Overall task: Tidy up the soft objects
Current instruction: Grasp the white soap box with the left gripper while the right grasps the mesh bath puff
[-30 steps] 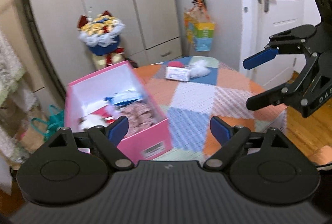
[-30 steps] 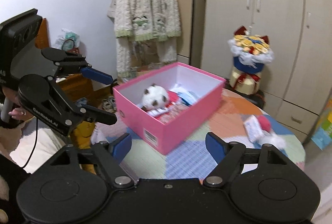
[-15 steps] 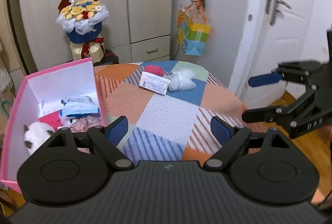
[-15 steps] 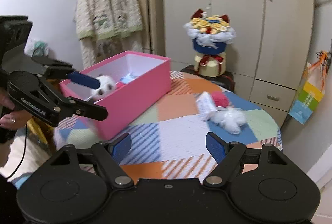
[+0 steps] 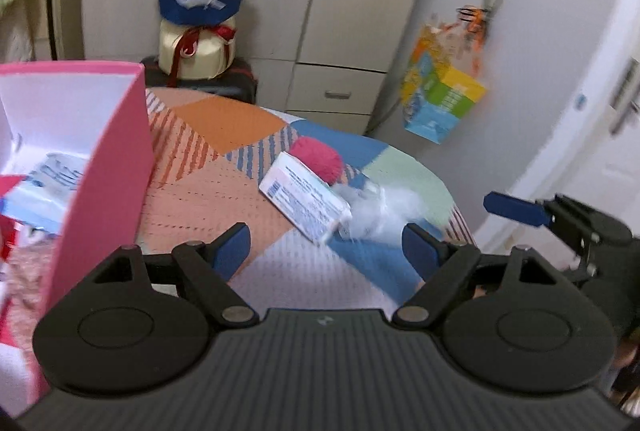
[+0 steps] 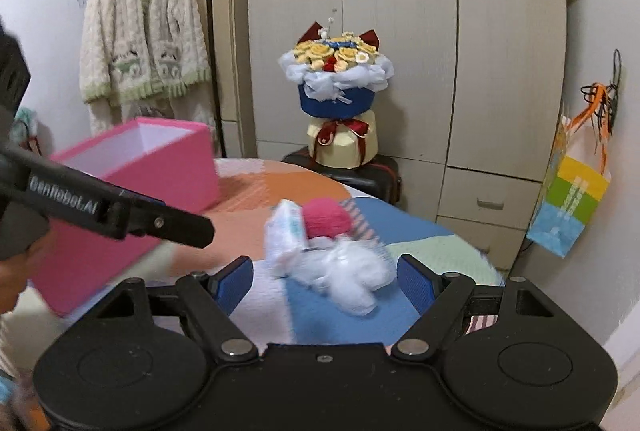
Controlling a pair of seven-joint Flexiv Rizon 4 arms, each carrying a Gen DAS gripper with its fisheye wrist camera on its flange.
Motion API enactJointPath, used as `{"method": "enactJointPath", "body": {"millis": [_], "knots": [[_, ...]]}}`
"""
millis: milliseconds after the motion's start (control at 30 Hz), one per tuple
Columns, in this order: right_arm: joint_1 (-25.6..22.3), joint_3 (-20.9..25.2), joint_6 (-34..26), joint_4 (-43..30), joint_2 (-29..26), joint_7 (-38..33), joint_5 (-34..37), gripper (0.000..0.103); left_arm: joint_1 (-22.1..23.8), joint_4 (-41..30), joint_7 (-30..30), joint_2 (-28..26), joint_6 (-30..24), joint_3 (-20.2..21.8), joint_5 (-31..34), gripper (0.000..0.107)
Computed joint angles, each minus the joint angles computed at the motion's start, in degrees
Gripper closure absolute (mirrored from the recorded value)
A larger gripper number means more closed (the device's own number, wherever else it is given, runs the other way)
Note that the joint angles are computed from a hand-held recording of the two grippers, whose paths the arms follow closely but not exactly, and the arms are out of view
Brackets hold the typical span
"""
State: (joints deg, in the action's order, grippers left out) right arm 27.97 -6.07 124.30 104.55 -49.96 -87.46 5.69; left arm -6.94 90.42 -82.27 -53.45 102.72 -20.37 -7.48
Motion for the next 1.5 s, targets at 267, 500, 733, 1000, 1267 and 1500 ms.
{"method": "enactJointPath", "body": {"millis": [267,500,733,1000,1267,1500], "knots": [[-8.93,3.59,-3.82,-8.63,-6.31,-1.91,-15.70,0.020,-14.43,-16.93,-10.20,-7.32,-8.63,17.63,-11.98,0.024],[-19.73,13.82,-9.23,-14.69,-10.22,1.87,-30.68,0.013,-22.36,-27.66,-21.03,-13.96,-15.18,33.55,-11.17,0.027],[-21.91,15.66,-11.09,-15.78,-11.88,4.11,-35.86,0.013,-19.84,-27.27,-23.73,-13.79,-15.96,30.15,-6.61,0.031],[-16.44,9.21,-7.04,-14.45,-11.71,3.10,-31.22,0.015,-17.89,-25.77,-25.01,-12.79,-17.31,26.88,-3.52,0.037],[-14.57,8.35,-5.73,-11.42,-10.40,4.13,-25.33,0.062,-18.59,-23.79,-27.17,-12.16,-15.17,27.96,-2.47,0.038],[-7.73,3.12,-4.58,-8.45,-8.75,4.96,-15.22,0.078,-20.32,-22.36,-27.10,-11.61,-13.23,30.70,-1.20,0.066]]}}
